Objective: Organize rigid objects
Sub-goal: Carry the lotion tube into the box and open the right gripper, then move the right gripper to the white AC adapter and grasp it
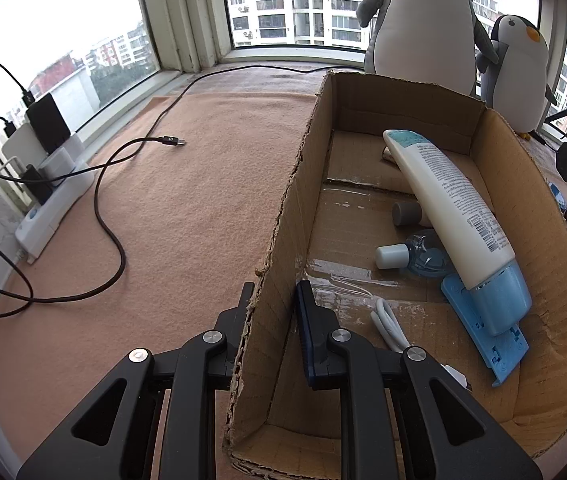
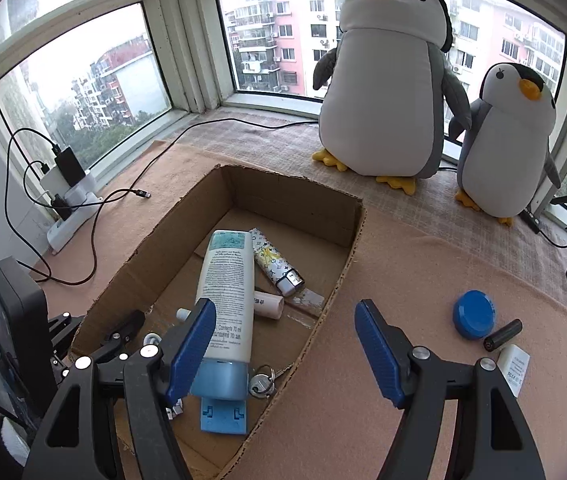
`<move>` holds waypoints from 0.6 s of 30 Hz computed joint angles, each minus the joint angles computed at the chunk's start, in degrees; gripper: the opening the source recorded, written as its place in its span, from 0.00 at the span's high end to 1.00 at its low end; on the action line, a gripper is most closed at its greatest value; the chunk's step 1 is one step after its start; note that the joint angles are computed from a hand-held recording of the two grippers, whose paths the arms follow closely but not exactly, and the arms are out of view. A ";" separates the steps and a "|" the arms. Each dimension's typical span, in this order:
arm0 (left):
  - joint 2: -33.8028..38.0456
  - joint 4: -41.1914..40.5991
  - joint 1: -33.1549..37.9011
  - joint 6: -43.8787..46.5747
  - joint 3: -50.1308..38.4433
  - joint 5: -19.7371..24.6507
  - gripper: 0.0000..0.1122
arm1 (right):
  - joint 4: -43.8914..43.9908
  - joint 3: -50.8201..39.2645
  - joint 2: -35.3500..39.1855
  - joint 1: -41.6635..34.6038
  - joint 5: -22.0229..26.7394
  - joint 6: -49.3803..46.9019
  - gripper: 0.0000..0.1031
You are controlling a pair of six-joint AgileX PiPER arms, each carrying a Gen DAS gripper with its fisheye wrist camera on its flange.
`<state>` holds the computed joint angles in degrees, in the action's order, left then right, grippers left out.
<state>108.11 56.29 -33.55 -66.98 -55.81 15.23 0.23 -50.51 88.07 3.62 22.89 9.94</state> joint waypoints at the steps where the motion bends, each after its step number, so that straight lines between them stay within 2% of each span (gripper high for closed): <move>1: 0.04 -0.12 0.02 0.15 -0.07 0.03 0.85 | 0.81 0.66 -0.45 -0.98 -0.09 -0.72 0.34; 4: 0.04 -0.03 -0.02 0.04 -0.09 0.08 0.85 | 1.61 3.38 -2.51 -4.12 -1.00 -1.73 0.34; 13: 0.08 -0.06 0.06 0.13 -0.14 0.11 0.85 | -3.67 9.66 -5.85 -16.35 -2.27 -1.65 0.34; 18: 0.13 0.23 -0.03 -0.20 -0.14 0.17 0.85 | -0.37 11.36 -4.97 -25.11 -2.74 -7.52 0.34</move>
<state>108.24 56.52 -33.58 -67.18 -55.95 15.40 -0.15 -39.15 83.09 -21.50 20.15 2.42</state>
